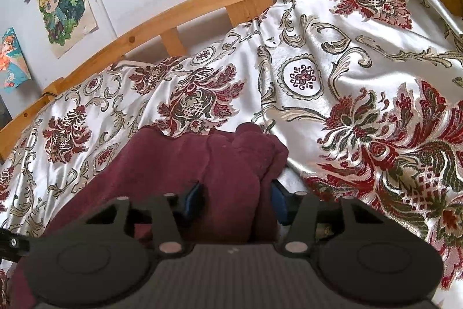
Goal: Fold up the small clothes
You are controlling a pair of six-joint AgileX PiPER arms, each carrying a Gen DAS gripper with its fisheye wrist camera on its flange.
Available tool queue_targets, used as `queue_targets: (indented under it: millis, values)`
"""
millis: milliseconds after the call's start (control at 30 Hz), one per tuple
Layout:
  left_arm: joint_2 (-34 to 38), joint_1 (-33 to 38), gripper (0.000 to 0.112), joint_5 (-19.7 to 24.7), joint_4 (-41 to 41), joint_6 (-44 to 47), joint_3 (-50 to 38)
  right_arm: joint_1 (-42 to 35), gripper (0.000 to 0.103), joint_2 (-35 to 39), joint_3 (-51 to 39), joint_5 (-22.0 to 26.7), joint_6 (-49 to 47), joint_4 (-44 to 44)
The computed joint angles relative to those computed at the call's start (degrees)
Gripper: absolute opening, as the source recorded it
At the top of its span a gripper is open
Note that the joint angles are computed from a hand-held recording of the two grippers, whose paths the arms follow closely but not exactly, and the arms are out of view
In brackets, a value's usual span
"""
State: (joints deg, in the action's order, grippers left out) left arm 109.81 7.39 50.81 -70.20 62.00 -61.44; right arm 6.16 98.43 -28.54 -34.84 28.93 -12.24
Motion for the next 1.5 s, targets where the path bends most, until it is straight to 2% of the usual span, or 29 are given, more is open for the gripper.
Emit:
queue_targets:
  millis: [67,167,400,433,467,500,567,767,933,1000,1200,1500]
  values:
    - [0.2,-0.9,0.084,0.6,0.7,0.7,-0.1,-0.2,0.057,0.2,-0.2,0.2,0.8,-0.8]
    - [-1.7,-2.9,0.083,-3.0,0.7,2.6,1.7,-0.6,0.058,0.3,-0.1,0.0,1.7,-1.5]
    - [-4.4,-4.8,0.076,-7.0,2.2,1.6,3.1,-0.7,0.061,0.4,-0.1,-0.1,2.3,-2.0]
    - [-4.9,-5.0,0.074,-7.7,2.2,1.6,3.5,-0.5,0.059,0.3,-0.1,0.0,1.9,-1.5]
    - [-5.5,-5.4,0.072,-8.5,2.2,1.5,3.9,-0.1,0.048,0.1,0.1,0.2,1.0,-0.4]
    - [-5.9,-5.4,0.071,-8.8,2.2,1.6,4.2,0.3,0.042,-0.1,0.1,0.5,0.1,0.7]
    - [-7.0,-5.8,0.069,-9.8,2.0,1.9,4.9,0.6,0.035,-0.6,0.2,0.8,-0.4,1.3]
    - [-11.1,-7.1,0.066,-12.7,1.2,4.3,7.4,2.8,0.026,-3.3,2.1,-0.4,-4.3,6.4]
    - [-13.8,-7.3,0.065,-13.5,1.3,6.2,8.4,5.7,0.024,-6.8,4.0,-2.7,-9.5,10.6]
    - [-14.6,-7.2,0.065,-14.1,1.0,7.2,8.6,6.9,0.024,-8.3,3.7,-2.3,-11.1,11.5]
    - [-15.2,-5.5,0.065,-16.7,-0.8,8.8,6.7,10.3,0.024,-7.9,-4.7,3.0,-16.6,12.2]
    - [-10.5,-3.4,0.065,-23.9,-4.3,8.8,-1.9,12.6,0.023,4.4,-29.3,13.0,-13.5,5.0]
